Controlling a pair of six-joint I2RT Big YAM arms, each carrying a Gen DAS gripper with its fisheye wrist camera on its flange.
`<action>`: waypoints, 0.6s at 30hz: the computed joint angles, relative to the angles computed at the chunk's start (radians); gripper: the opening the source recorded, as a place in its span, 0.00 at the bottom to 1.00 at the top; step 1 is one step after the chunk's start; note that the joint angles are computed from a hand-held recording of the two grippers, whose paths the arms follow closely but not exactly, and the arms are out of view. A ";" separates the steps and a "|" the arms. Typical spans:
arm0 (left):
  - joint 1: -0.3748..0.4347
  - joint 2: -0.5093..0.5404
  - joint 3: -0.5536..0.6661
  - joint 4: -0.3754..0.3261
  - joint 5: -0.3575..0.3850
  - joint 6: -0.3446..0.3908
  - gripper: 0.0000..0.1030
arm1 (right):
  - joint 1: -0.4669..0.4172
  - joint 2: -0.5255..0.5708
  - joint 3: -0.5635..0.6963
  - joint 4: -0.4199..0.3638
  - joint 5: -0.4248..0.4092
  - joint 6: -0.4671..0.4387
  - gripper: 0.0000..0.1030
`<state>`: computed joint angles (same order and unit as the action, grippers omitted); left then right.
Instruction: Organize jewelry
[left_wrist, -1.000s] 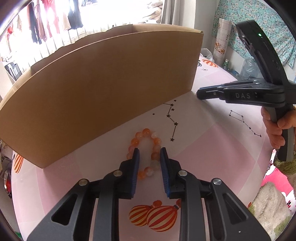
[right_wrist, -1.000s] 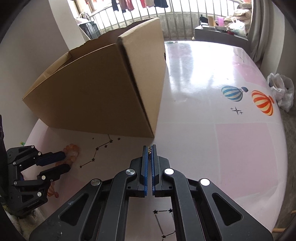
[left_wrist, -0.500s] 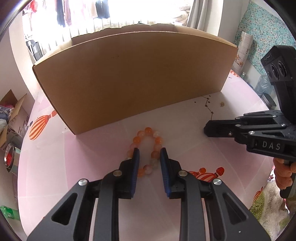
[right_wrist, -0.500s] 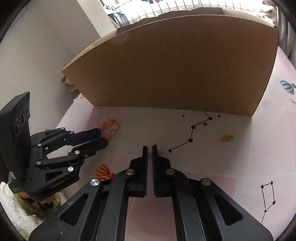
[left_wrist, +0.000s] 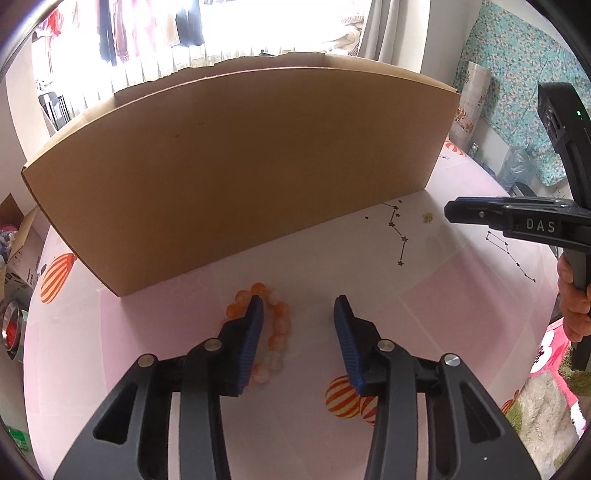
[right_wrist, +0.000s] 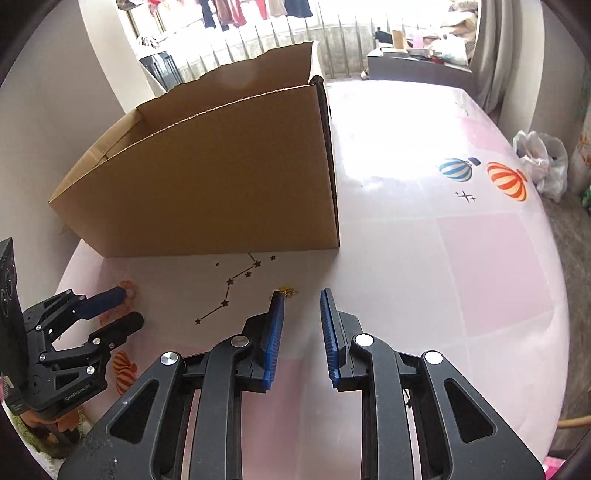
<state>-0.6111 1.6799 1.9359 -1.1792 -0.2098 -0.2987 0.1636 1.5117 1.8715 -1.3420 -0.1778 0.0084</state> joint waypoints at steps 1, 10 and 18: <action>0.001 -0.006 -0.006 0.001 0.000 0.002 0.39 | 0.002 0.001 -0.001 0.001 -0.006 -0.006 0.21; 0.000 0.006 0.000 0.016 -0.008 0.001 0.42 | 0.048 0.012 -0.008 0.031 0.060 -0.083 0.16; -0.001 0.006 0.003 0.012 -0.015 0.003 0.44 | 0.046 0.006 -0.020 0.032 0.089 -0.134 0.02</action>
